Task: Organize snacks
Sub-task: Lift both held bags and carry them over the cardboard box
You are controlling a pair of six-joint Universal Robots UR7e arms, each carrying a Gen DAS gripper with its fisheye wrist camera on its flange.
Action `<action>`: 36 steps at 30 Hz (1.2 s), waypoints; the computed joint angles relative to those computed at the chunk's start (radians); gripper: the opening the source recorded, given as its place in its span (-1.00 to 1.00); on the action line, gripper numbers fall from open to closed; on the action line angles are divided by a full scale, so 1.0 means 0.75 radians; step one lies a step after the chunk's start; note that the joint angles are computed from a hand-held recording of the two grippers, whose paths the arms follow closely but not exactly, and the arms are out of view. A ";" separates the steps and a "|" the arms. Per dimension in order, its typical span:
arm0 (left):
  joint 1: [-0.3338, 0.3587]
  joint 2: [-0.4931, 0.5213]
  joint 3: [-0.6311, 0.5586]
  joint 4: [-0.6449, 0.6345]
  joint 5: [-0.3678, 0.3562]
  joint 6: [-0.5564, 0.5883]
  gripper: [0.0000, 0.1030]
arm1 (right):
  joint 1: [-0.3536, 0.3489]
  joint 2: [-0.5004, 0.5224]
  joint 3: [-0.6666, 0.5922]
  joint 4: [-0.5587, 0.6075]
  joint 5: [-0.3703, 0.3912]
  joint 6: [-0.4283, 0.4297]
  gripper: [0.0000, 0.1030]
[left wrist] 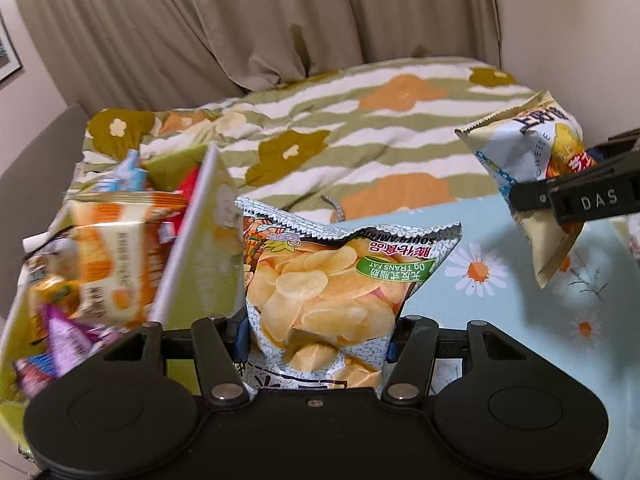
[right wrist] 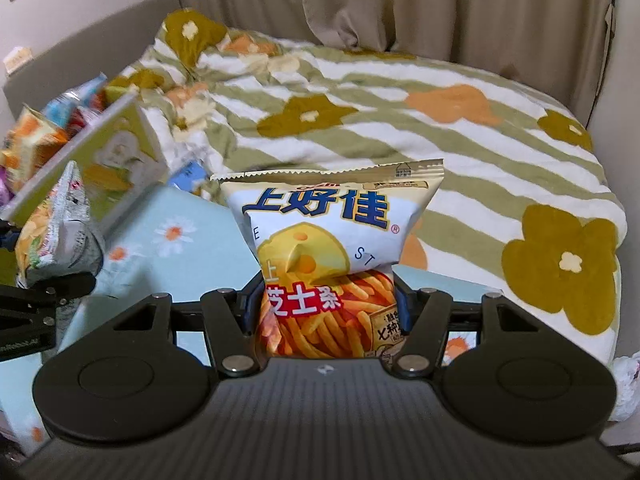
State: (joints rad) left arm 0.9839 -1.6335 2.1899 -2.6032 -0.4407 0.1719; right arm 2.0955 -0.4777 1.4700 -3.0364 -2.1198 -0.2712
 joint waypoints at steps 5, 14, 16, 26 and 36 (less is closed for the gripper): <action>-0.094 -0.187 0.038 0.211 0.071 -0.148 0.19 | 0.075 -0.041 0.044 -0.012 0.036 0.060 0.45; -0.225 -0.487 0.014 0.626 0.010 -0.413 0.19 | 0.220 -0.017 -0.008 0.002 0.032 0.158 0.45; -0.260 -0.540 0.021 0.619 -0.008 -0.345 0.18 | 0.255 0.005 -0.039 0.000 0.003 0.168 0.45; -0.178 -0.572 -0.123 0.341 -0.008 0.100 0.18 | 0.401 0.160 -0.300 0.071 -0.131 0.281 0.45; 0.135 -0.398 -0.369 0.042 -0.142 0.490 0.20 | 0.475 0.427 -0.743 0.289 -0.143 0.376 0.45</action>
